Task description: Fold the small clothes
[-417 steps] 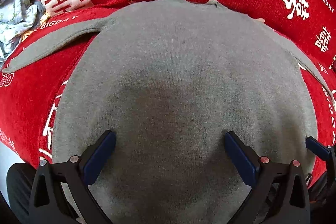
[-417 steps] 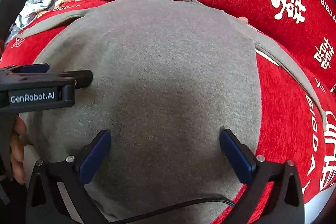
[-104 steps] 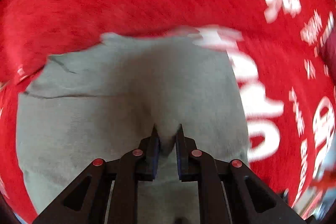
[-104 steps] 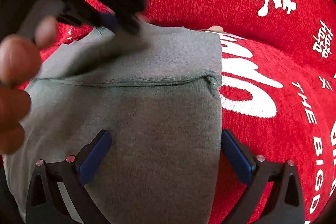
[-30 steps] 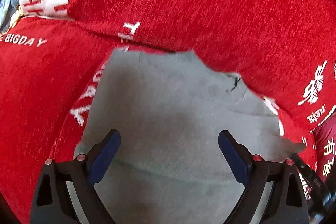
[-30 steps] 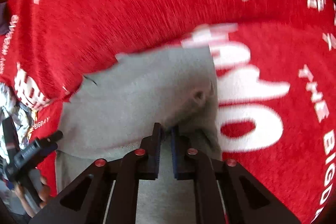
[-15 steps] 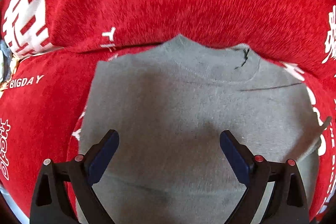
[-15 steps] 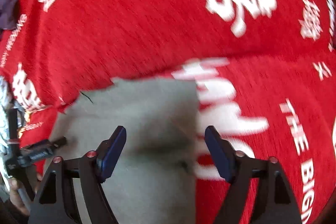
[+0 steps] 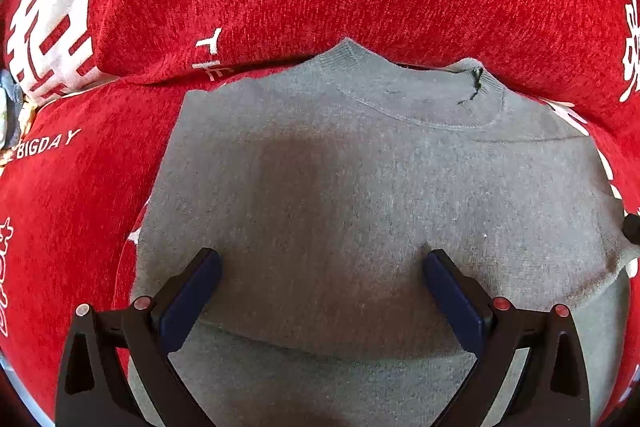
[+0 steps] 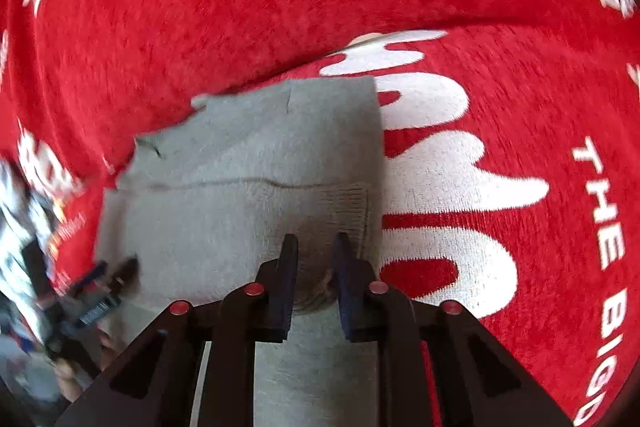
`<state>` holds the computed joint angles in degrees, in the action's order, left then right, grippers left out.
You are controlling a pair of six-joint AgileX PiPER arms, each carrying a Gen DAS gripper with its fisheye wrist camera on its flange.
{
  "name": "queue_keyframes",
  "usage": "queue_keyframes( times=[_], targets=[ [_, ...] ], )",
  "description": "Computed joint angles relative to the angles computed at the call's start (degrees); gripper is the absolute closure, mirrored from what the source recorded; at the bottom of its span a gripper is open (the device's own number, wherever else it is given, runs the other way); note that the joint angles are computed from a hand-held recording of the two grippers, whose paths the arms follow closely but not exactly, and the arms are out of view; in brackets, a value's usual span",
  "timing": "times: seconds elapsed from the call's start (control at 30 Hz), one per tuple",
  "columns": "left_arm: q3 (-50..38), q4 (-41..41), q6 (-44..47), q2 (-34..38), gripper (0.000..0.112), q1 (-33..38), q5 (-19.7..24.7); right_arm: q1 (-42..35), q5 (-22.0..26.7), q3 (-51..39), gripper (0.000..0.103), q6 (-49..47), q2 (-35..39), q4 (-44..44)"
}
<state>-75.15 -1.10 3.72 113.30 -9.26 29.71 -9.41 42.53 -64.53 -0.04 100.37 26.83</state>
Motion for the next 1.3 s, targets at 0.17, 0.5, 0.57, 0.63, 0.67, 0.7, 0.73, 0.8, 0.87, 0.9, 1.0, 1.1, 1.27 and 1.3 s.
queue_keyframes(
  times=[0.17,0.5,0.57,0.63,0.67,0.7,0.73,0.8,0.87,0.9,1.0,1.1,1.27,1.3],
  targets=[
    [-0.59,-0.72,0.87,0.18,0.01,0.25,0.42,2.2,0.54,-3.67,0.096,-1.92,2.96,-3.04],
    [-6.32,2.6,-5.21,3.77,0.009,1.56,5.64,7.03,-14.02,-0.19,0.097,1.34,0.14,-16.93],
    [-2.83,5.37,-6.26,1.45,0.009,0.79,2.22,5.78,-11.04,-0.75,0.096,-1.01,2.99,-14.91],
    [-4.41,2.75,-4.26,1.39,0.009,1.25,5.06,3.65,-11.75,1.68,0.093,-5.93,1.53,-9.02],
    [-5.19,1.51,-3.09,1.12,0.009,1.55,5.83,2.87,-12.14,2.95,0.086,-5.77,-0.31,-8.15],
    [-5.4,1.46,-3.14,0.73,0.009,1.66,5.61,2.63,-12.58,3.72,0.081,-4.24,-1.92,-8.88],
    [-5.63,1.23,-3.45,0.38,0.009,1.76,5.43,2.71,-13.49,4.65,0.079,-2.99,-3.8,-9.31],
    [-6.61,-0.43,-2.63,0.39,0.009,1.6,5.84,3.32,-15.73,6.74,0.065,-3.15,-7.72,-7.61],
    [-7.59,0.13,-2.55,1.49,0.009,0.21,7.51,5.14,-14.97,6.25,0.056,-4.04,-8.23,-6.78],
    [-7.38,1.3,-2.67,1.76,0.009,-0.61,7.84,6.16,-14.4,5.84,0.056,-4.77,-7.86,-6.04],
    [-1.12,7.87,-6.47,-1.3,0.009,-2.4,2.88,10.27,-11.95,5.5,0.056,-4.89,-5.01,-5.44],
    [-0.26,4.24,-2.26,-3.5,0.009,-1.14,6.64,12.99,-12.63,8.79,0.057,-1.02,-4.31,-8.47],
    [0.19,2.11,-2.35,-6.39,0.009,-1.31,6.66,18.16,-12.08,8.22,0.056,10.41,-8.59,-21.46],
    [-0.39,2.44,-2.77,-5.72,0.009,-2.23,7.56,19.92,-12.08,7.06,0.051,13.76,-8.3,-24.9]
  ],
)
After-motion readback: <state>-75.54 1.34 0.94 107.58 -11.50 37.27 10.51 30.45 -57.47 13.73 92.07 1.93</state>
